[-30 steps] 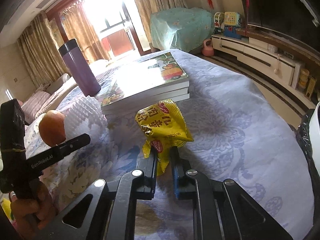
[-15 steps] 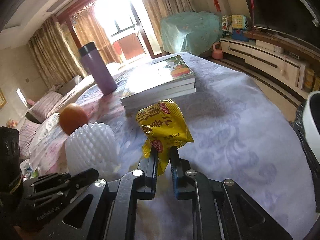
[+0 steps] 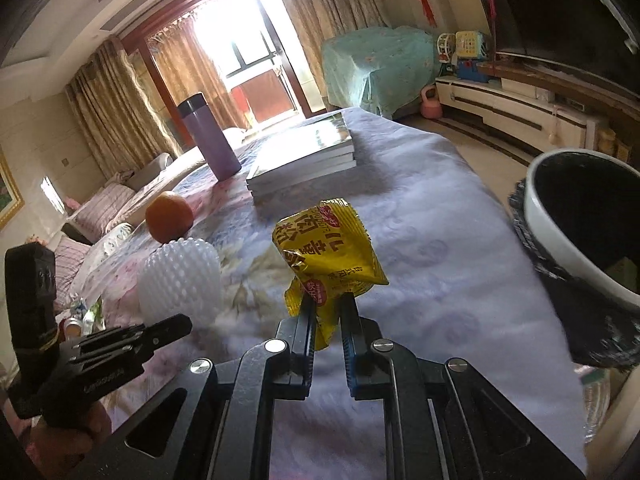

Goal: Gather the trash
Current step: 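Carry the foam net and yellow snack bag over the trash bin with both tools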

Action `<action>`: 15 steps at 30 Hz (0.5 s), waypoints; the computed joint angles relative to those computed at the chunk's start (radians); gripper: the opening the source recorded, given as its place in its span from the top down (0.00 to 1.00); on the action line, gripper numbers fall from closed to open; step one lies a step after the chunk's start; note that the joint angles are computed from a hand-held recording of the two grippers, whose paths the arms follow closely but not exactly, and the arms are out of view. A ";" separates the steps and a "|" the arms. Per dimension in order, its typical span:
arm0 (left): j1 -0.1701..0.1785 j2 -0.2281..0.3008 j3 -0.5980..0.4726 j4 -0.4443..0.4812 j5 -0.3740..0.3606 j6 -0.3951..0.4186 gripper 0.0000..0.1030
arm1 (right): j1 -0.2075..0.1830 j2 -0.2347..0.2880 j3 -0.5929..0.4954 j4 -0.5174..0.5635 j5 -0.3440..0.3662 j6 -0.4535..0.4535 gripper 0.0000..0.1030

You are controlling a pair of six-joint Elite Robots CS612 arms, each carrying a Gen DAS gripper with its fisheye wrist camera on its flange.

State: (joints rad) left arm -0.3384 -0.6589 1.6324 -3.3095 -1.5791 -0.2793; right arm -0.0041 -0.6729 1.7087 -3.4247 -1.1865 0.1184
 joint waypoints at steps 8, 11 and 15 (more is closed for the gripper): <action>-0.030 -0.019 0.028 -0.019 0.005 0.020 0.88 | -0.022 -0.024 0.064 -0.044 0.017 -0.005 0.89; -0.037 -0.026 0.036 -0.024 0.002 0.029 0.88 | -0.028 -0.028 0.075 -0.049 0.019 0.001 0.89; -0.045 -0.033 0.043 -0.029 0.000 0.039 0.88 | -0.034 -0.034 0.089 -0.068 0.023 0.005 0.89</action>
State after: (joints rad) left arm -0.3838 -0.6918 1.6754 -3.3382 -1.5790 -0.2401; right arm -0.0381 -0.7067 1.7979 -3.4930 -1.1636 0.1232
